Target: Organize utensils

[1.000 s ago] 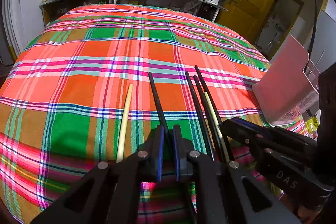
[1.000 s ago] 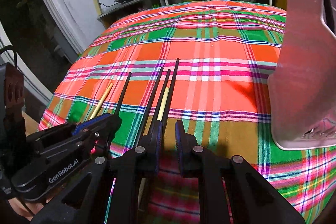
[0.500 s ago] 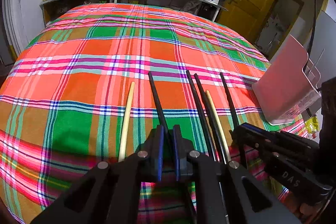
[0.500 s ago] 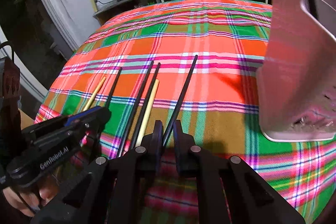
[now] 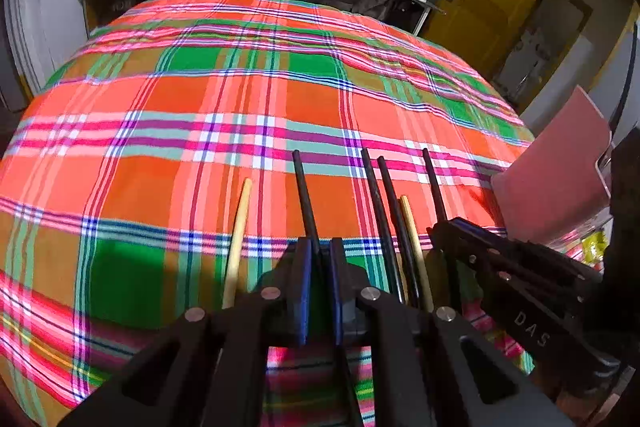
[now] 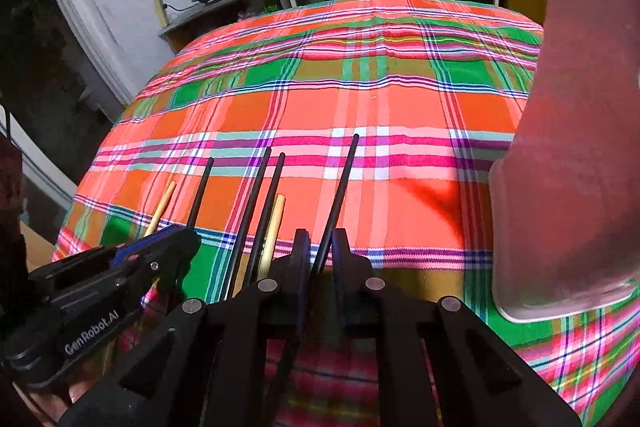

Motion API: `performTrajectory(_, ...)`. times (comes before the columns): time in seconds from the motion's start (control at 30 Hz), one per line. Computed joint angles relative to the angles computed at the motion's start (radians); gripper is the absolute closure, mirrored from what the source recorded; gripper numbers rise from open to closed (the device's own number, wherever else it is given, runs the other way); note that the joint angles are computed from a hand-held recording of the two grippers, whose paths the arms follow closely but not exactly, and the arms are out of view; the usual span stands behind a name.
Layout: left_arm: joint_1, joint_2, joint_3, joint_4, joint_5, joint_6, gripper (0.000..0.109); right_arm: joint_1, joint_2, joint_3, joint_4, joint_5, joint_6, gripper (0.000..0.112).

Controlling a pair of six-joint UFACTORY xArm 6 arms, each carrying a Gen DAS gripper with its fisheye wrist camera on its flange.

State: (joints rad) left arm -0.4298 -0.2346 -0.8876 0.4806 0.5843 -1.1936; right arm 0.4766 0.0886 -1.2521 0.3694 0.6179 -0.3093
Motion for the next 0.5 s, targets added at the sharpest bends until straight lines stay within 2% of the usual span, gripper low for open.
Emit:
performTrajectory(0.17,-0.002,0.015,-0.026,-0.016,0.032,0.021,0.101,0.000,0.004,-0.012,-0.004,0.017,-0.002,0.105)
performTrajectory(0.33,0.001,-0.009,-0.007,-0.055,0.001,0.031,0.102,-0.007,-0.027,0.005,0.045,0.021,-0.047,0.107)
performTrajectory(0.5,-0.013,-0.068,0.000,-0.024,0.003,0.014,0.103,-0.015,-0.083,0.032,0.099,0.020,-0.097,0.107)
